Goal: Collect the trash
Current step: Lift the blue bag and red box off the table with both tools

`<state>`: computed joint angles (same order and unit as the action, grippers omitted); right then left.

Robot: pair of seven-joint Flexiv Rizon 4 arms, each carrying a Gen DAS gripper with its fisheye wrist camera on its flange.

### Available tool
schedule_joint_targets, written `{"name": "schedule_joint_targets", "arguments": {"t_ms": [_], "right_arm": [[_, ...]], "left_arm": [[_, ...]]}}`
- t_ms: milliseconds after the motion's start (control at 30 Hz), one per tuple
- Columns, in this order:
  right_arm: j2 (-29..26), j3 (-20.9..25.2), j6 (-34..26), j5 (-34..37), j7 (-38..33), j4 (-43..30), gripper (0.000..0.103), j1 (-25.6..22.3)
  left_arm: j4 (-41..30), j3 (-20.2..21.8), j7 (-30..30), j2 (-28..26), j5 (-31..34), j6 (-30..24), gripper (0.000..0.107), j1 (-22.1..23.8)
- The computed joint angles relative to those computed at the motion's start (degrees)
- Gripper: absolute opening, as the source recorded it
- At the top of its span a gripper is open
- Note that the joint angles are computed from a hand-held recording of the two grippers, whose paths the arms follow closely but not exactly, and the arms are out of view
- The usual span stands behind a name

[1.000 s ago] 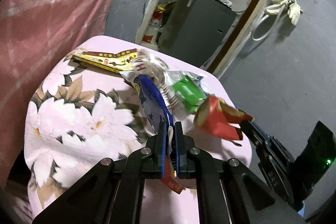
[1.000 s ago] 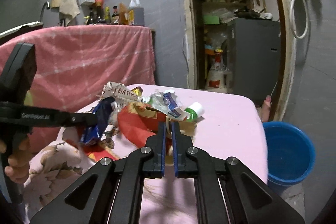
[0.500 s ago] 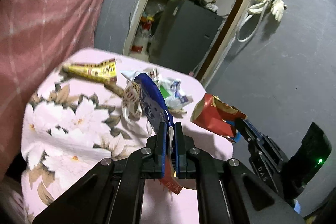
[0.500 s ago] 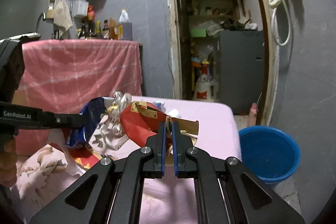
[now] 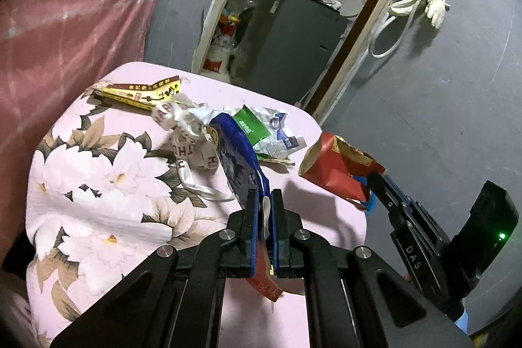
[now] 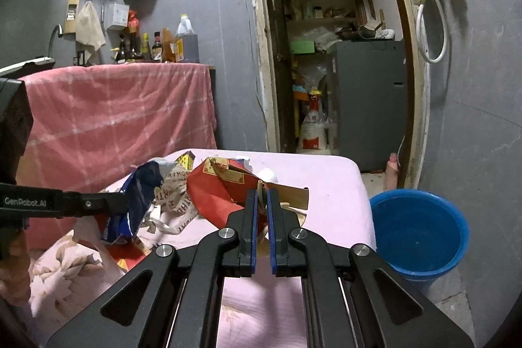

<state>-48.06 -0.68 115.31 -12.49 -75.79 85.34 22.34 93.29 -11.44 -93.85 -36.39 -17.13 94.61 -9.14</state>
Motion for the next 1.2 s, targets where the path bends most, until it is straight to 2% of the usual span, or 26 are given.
{"name": "schedule_joint_targets", "arguments": {"t_ms": [100, 200, 333, 400, 467, 533, 600, 667, 1000, 1067, 1100, 1200], "right_arm": [[0.09, -0.46, -0.87, 0.49, 0.16, 0.08, 0.004, 0.2], [-0.08, 0.61, -2.14, -0.37, 0.8, -0.22, 0.004, -0.89], [-0.17, 1.6, -3.07, -1.64, 1.36, -0.29, 0.004, -1.82], [-0.24, 2.17, -3.37, -2.35, 1.63, -0.35, 0.004, -2.28], [-0.24, 2.38, -3.6, -2.8, 1.85, -0.4, 0.004, -2.45], [-0.28, 2.56, -3.77, -3.18, 2.04, -0.51, 0.004, -2.6], [-0.31, 2.63, -3.78, -3.49, 2.12, -0.49, 0.004, -2.69], [-0.42, 2.59, -3.98, -3.68, 2.23, -0.63, 0.004, -2.62], [-0.54, 2.59, -4.14, -4.1, 2.54, -0.77, 0.004, -2.66], [-0.52, 2.26, -4.23, -3.87, 2.59, -0.84, 0.004, -2.36], [-0.53, 2.32, -4.3, -3.89, 2.64, -0.91, 0.004, -2.37], [-0.71, 2.3, -4.2, -3.77, 2.78, -1.04, 0.004, -2.39]], "left_arm": [[-0.97, 0.62, 0.51, -0.35, 0.27, -1.65, 0.004, -0.56], [-2.46, 3.74, -0.35, -0.59, 0.05, -5.74, 0.004, -2.64], [-2.7, 3.77, -0.91, -0.26, -0.78, -9.9, 0.005, -1.93], [-2.08, 2.14, -0.41, 0.11, -1.74, -10.91, 0.007, -0.41], [-2.55, 2.76, -0.83, 0.24, -2.08, -12.81, 0.009, -0.55], [-3.35, 3.9, -1.72, 0.35, -2.12, -14.89, 0.016, -0.9], [-3.48, 3.74, -1.98, 0.44, -2.54, -15.68, 0.022, -0.43], [-3.64, 3.33, -2.14, 0.61, -3.22, -16.69, 0.024, 0.24], [-12.06, 9.52, -8.69, -2.07, 1.89, -25.9, 0.024, -3.18], [-13.0, 10.36, -9.39, -2.42, 3.84, -26.52, 0.019, -3.81], [-13.2, 10.41, -9.49, -2.54, 4.56, -26.49, 0.011, -4.01], [-13.4, 11.24, -10.25, -2.55, 6.78, -26.95, 0.008, -4.57]]}}
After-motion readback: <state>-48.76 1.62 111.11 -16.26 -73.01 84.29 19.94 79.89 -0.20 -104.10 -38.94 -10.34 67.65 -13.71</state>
